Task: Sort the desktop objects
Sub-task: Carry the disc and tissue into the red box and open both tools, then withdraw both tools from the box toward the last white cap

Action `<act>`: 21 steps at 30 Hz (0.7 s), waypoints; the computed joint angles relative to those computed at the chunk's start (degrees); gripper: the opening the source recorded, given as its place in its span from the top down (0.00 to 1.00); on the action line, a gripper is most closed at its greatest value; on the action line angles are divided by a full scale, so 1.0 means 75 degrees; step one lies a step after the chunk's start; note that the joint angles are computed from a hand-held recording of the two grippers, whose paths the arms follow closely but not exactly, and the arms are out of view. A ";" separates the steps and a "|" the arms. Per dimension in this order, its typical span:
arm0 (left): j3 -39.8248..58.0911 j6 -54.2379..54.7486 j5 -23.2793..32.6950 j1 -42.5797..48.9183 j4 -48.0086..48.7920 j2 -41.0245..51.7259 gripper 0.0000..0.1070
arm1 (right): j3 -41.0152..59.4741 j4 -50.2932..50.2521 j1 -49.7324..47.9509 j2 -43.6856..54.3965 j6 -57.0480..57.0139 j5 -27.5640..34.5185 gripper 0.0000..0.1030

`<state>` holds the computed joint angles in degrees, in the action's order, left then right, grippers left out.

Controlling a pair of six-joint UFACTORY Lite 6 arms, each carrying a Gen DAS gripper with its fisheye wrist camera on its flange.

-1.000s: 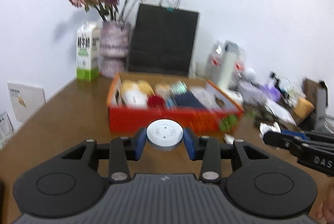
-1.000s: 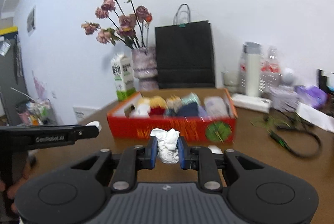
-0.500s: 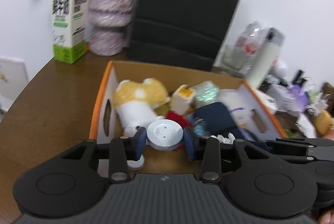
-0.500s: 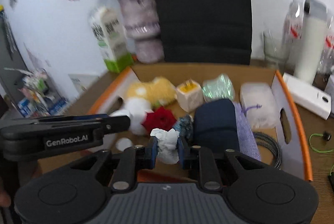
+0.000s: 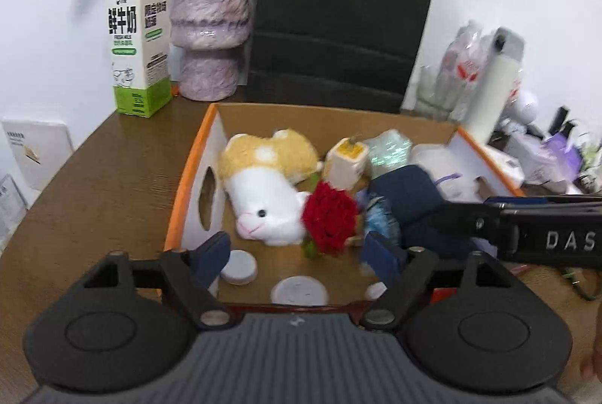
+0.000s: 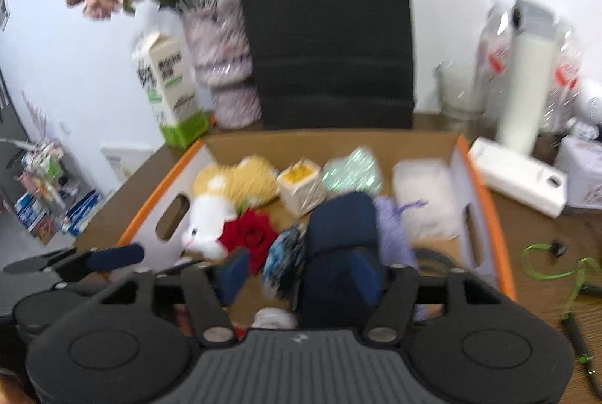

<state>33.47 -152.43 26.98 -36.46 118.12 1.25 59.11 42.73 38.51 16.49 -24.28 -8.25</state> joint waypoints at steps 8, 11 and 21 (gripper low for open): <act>0.0358 0.2685 0.0431 -0.1128 -0.2996 -0.0561 0.04 | -0.1179 0.3252 0.0268 -0.1595 -0.3304 -0.0909 0.20; -0.0243 0.2432 0.1387 -0.2262 -0.3437 -0.0975 0.04 | -0.2489 0.2868 0.0577 -0.2614 -0.2705 -0.1482 0.17; -0.1260 -0.0806 0.5105 -0.8049 -0.6125 -0.0076 0.04 | -0.7398 0.6488 0.5906 -0.7369 -0.2686 -0.5585 0.14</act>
